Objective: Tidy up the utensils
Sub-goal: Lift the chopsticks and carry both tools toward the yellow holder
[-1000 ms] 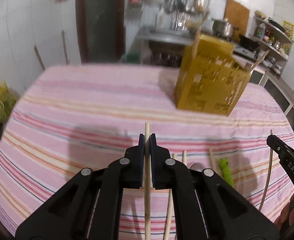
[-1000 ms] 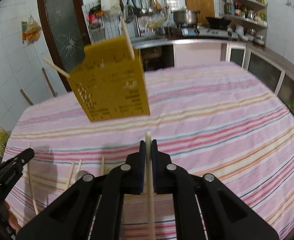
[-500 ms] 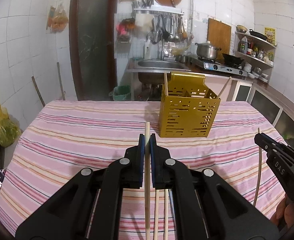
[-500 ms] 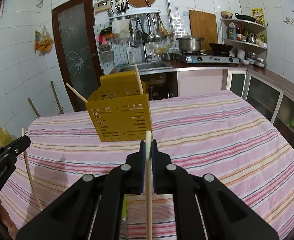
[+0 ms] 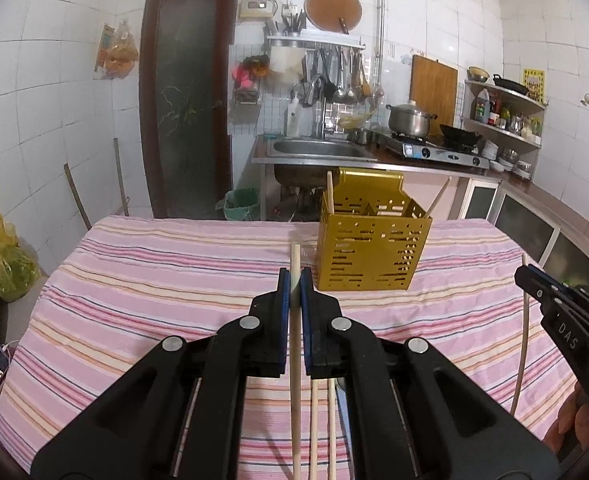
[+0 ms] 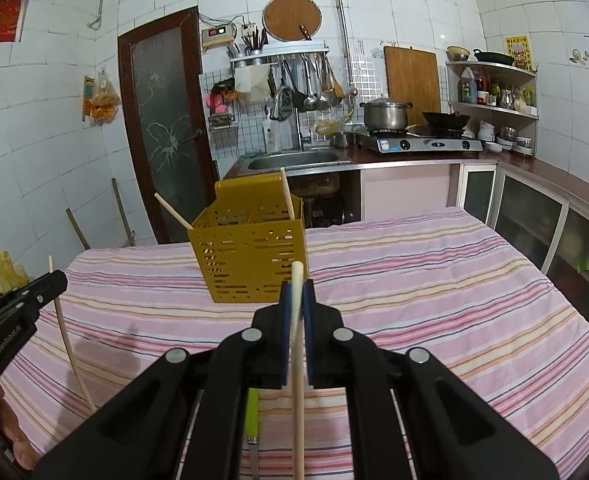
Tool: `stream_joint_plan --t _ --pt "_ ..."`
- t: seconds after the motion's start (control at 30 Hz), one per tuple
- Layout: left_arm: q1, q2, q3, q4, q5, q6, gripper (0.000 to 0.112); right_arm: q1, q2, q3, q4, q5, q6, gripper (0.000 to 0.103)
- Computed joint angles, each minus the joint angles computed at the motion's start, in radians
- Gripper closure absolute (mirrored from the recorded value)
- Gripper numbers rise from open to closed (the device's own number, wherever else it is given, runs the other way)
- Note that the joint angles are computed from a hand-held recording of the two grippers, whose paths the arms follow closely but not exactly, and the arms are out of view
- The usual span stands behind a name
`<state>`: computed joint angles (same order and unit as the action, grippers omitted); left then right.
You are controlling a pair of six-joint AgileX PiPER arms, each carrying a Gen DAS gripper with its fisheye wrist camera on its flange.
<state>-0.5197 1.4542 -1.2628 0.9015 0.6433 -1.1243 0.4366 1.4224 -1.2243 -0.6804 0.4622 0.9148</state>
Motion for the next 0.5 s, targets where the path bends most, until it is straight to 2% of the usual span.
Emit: stream_joint_plan --t 0.5 --pt "0.029 0.002 -0.022 0.02 -0.053 0.016 0.108 -0.036 -0.003 -0.013 -0.021 -0.054 -0.003 0.097"
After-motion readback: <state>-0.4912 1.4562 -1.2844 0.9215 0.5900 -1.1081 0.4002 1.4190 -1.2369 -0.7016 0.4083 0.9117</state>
